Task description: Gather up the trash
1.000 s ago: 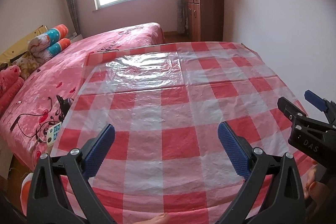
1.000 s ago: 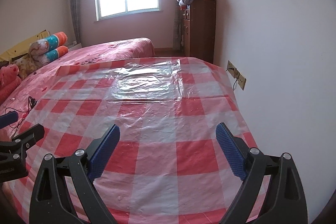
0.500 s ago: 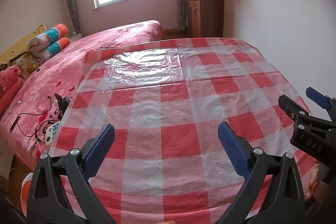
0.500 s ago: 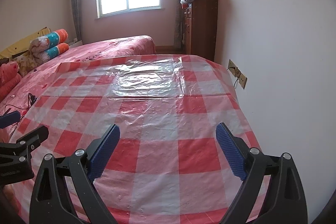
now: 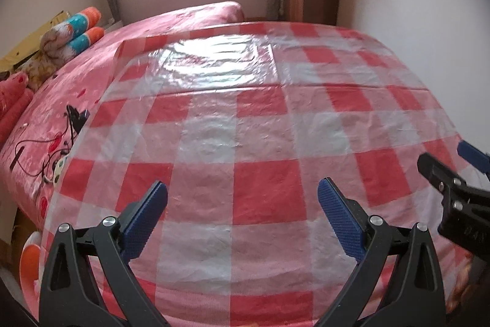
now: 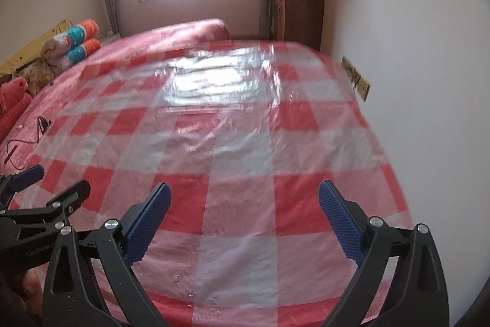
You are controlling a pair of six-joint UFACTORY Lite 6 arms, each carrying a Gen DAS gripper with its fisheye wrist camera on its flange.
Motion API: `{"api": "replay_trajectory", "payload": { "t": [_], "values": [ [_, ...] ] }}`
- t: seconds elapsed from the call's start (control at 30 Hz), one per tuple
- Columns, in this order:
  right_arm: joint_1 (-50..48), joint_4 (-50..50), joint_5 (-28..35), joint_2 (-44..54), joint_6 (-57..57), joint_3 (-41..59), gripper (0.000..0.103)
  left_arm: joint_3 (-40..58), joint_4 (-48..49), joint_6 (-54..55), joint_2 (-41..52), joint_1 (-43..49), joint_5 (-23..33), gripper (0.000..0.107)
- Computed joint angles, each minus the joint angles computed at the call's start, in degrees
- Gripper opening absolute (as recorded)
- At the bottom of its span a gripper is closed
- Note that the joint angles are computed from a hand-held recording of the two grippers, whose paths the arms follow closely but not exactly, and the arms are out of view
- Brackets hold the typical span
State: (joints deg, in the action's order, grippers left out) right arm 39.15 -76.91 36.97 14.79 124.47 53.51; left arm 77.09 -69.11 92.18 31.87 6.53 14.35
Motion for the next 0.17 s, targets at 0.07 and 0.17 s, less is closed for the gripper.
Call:
{"api": "replay_trajectory", "payload": {
  "t": [0.07, 0.17],
  "values": [
    [-0.88, 2.14, -1.43, 1.82, -2.45, 1.6, 0.096, 1.55, 4.81, -5.51, 1.56, -0.27, -0.46, 0.099],
    [-1.64, 5.8, -2.3, 4.48, -6.91, 4.34, 0.096, 3.72, 11.11, -12.83, 3.87, -0.56, -0.45, 0.099]
  ]
}}
